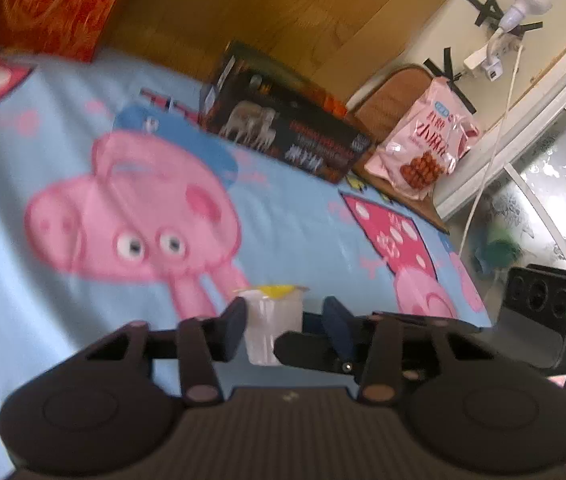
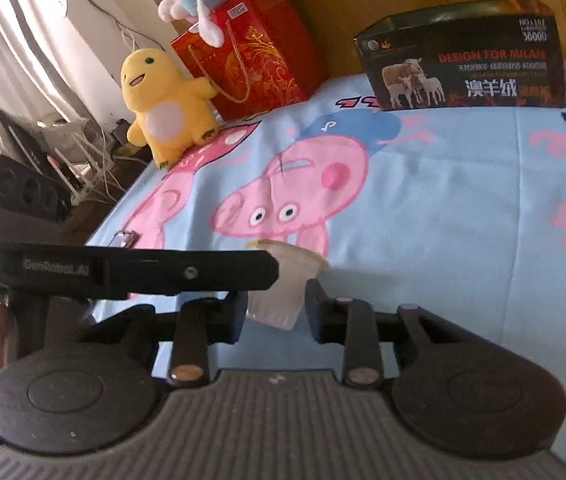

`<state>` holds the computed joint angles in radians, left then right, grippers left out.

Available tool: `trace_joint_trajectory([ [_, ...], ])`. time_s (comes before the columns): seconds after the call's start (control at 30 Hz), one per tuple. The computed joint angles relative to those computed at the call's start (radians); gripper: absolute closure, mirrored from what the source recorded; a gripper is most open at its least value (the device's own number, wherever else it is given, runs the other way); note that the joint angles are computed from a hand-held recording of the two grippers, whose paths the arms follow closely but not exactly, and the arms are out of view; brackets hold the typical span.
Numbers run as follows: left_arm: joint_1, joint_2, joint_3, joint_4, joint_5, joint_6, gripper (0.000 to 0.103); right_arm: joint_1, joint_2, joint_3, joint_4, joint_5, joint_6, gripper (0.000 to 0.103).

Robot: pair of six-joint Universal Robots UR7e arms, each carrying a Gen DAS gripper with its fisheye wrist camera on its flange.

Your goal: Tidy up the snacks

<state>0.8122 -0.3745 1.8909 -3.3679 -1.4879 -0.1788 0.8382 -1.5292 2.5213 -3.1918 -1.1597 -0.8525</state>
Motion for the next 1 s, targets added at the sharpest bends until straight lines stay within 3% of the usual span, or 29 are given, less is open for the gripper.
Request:
trace_joint_trajectory([
  [0.17,-0.031,0.020,-0.131,0.054,0.016,0.073,0.064,0.014,-0.014,-0.023,-0.049,0.040,-0.016,0.070],
  [0.37,-0.048,0.162,-0.485,0.194,-0.007,0.167,0.064,0.049,0.064,-0.133,-0.292,0.089,0.040,0.071],
  [0.5,-0.040,0.314,-0.774,0.341,-0.039,0.206,0.063,0.090,0.180,-0.256,-0.475,0.000,0.086,0.071],
  [0.63,-0.027,0.424,-0.947,0.420,-0.006,0.171,0.058,0.105,0.270,-0.370,-0.545,-0.100,0.107,0.068],
  [0.73,-0.024,0.432,-0.937,0.362,0.013,0.156,0.052,0.060,0.306,-0.393,-0.613,-0.042,0.182,0.068],
  [0.8,-0.036,0.424,-0.903,0.296,0.062,0.146,0.047,0.036,0.293,-0.391,-0.580,-0.006,0.191,0.068],
  [1.0,-0.091,0.316,-0.649,0.121,0.183,0.132,0.045,0.011,0.257,-0.362,-0.615,0.049,0.264,0.068],
])
